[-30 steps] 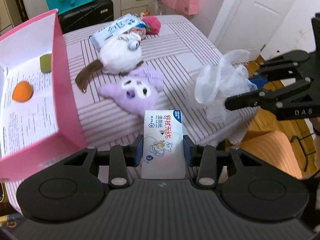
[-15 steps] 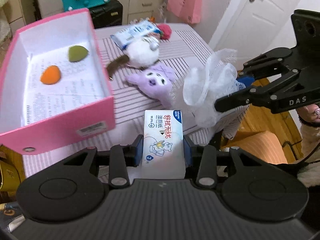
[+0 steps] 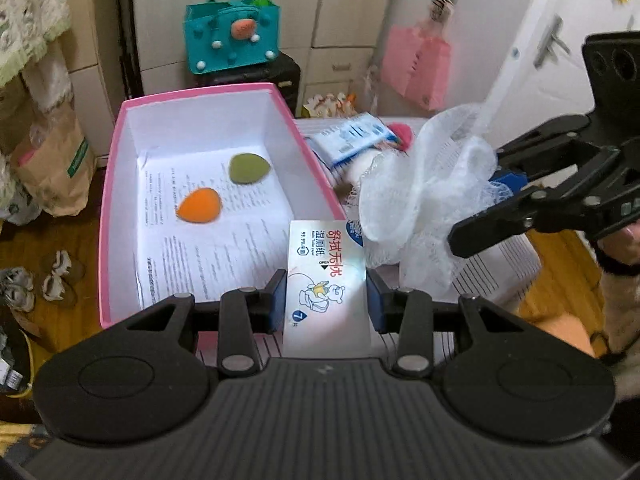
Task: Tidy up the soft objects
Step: 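Carry the wet-wipe pack and mesh puff toward the pink box with both tools, then lower the mesh puff into the pink box and open the right tool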
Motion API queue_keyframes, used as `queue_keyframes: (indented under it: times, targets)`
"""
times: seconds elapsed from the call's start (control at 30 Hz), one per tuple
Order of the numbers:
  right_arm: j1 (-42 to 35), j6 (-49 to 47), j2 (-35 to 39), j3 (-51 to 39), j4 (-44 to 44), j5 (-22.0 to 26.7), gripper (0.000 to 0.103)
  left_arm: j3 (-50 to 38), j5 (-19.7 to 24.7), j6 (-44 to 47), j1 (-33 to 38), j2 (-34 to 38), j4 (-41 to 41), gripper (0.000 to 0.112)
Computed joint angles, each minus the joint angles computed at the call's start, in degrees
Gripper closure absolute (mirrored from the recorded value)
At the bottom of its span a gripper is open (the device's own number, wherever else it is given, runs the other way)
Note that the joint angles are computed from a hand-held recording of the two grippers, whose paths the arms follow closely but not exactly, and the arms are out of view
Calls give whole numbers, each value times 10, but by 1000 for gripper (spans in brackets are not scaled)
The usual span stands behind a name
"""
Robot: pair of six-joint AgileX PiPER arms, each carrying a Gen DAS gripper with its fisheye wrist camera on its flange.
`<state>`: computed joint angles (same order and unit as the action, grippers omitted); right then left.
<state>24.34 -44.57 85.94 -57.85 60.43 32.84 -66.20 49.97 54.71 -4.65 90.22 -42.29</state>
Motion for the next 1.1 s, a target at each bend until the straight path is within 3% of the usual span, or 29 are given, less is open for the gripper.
queue_keyframes:
  times: [0.13,0.23,0.4,0.53,0.67,0.87,1.0,1.1]
  targets:
    - [0,45,62,-78,-52,-11,78,-44,-33,7,7,56,-20,73]
    - [1,91,107,-133,-110,-26,78,-76,-85,-6,-9,90,-4,73]
    - [0,171,187,-232,-210,-41,78,-171,-129,-86,-37,166,66,73]
    - [-8,229,258,-328,-271,-43,78,-258,-172,-199,-67,234,177,73]
    - [-22,248,336,-435,-286,2,78,-430,-75,-252,-62,341,212,72]
    - [-29,307,446,-575,-363,71,78,-514,-70,-316,-89,403,314,74]
    - [-27,306,498,-657,-388,131,78,-486,-113,-361,-109,392,388,79]
    - [-24,318,530,-715,-409,165,78,-507,-94,-372,-107,405,392,82]
